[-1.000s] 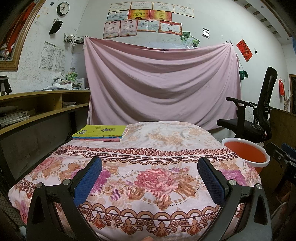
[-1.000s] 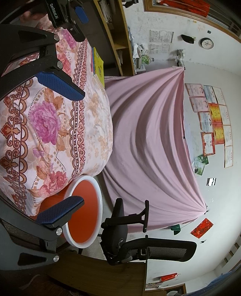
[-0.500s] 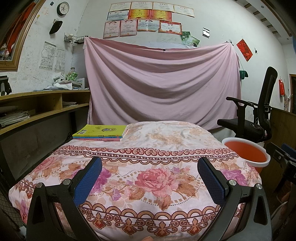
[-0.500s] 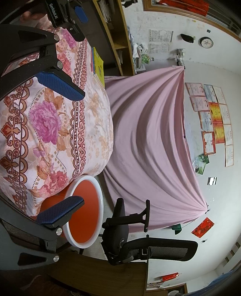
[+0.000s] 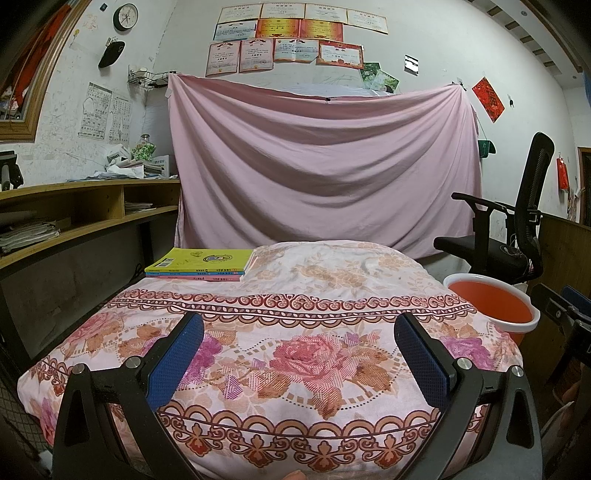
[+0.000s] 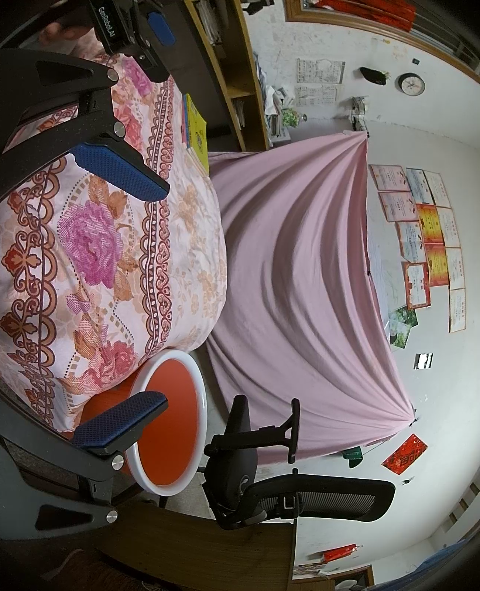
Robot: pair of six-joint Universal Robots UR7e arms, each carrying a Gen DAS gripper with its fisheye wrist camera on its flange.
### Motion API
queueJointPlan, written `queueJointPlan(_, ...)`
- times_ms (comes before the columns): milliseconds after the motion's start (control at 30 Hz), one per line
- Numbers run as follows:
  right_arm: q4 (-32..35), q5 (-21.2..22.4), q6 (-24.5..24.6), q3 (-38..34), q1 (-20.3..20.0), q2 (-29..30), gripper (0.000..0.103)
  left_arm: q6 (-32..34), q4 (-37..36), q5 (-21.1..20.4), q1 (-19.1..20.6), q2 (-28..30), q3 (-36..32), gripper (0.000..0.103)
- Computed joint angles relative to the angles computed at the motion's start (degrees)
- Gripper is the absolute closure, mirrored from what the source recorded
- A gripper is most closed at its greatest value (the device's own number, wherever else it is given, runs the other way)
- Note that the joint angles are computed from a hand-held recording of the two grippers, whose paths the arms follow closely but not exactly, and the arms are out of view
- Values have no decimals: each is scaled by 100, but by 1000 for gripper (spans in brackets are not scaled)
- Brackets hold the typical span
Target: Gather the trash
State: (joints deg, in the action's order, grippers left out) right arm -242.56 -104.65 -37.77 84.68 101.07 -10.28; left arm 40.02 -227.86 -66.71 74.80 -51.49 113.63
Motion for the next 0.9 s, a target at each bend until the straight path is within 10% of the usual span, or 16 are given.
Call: queueJointPlan(900, 0, -15, 30, 7, -9, 12, 0, -132, -82, 33, 56, 12, -58, 2)
